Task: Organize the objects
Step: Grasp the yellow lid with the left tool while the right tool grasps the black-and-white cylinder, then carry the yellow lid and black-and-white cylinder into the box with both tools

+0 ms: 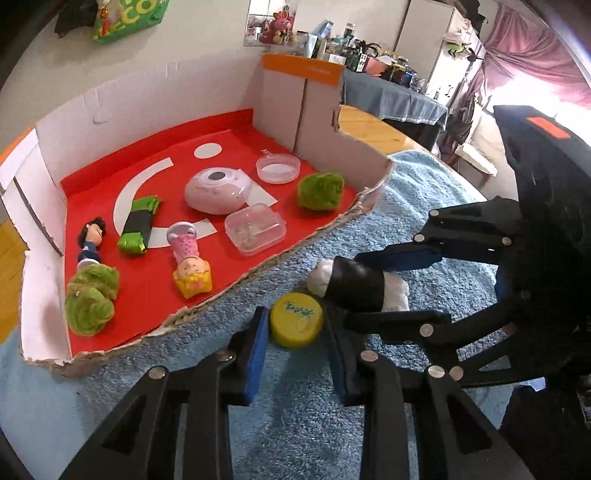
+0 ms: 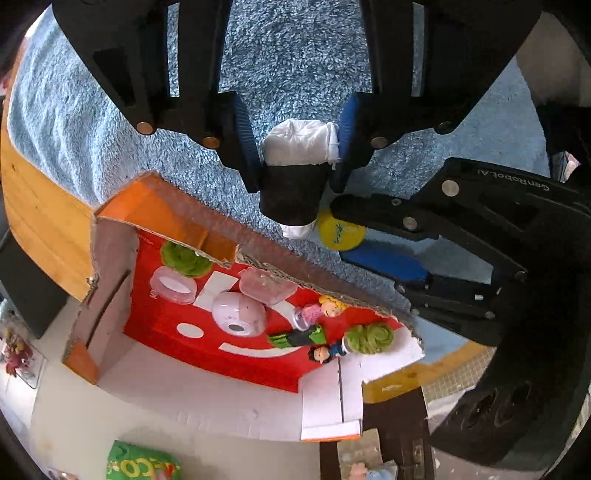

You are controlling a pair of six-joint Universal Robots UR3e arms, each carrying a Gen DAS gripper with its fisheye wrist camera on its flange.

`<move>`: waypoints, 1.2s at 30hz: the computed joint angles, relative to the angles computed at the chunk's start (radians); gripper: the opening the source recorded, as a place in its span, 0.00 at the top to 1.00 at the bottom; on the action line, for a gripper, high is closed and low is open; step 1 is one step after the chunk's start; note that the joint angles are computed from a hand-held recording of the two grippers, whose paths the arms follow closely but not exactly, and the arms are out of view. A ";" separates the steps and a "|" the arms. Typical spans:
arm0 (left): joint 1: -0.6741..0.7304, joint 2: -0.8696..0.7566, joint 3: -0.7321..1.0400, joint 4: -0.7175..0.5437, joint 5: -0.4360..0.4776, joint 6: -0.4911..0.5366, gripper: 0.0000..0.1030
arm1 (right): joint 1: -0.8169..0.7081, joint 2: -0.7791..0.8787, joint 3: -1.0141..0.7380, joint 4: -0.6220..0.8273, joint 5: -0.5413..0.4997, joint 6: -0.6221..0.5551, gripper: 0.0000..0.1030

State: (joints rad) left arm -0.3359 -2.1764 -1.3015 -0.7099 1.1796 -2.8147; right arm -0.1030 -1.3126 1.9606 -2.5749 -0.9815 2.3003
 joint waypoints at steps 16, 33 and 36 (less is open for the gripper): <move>0.065 0.274 -0.335 0.196 -0.089 -0.029 0.70 | -0.075 -0.225 0.109 0.086 0.097 -0.001 0.64; 0.110 0.407 -0.477 0.267 -0.128 -0.057 0.70 | -0.087 -0.355 0.174 0.118 0.107 0.022 0.64; 0.112 0.411 -0.479 0.271 -0.132 -0.059 0.70 | -0.090 -0.353 0.166 0.124 0.111 0.021 0.64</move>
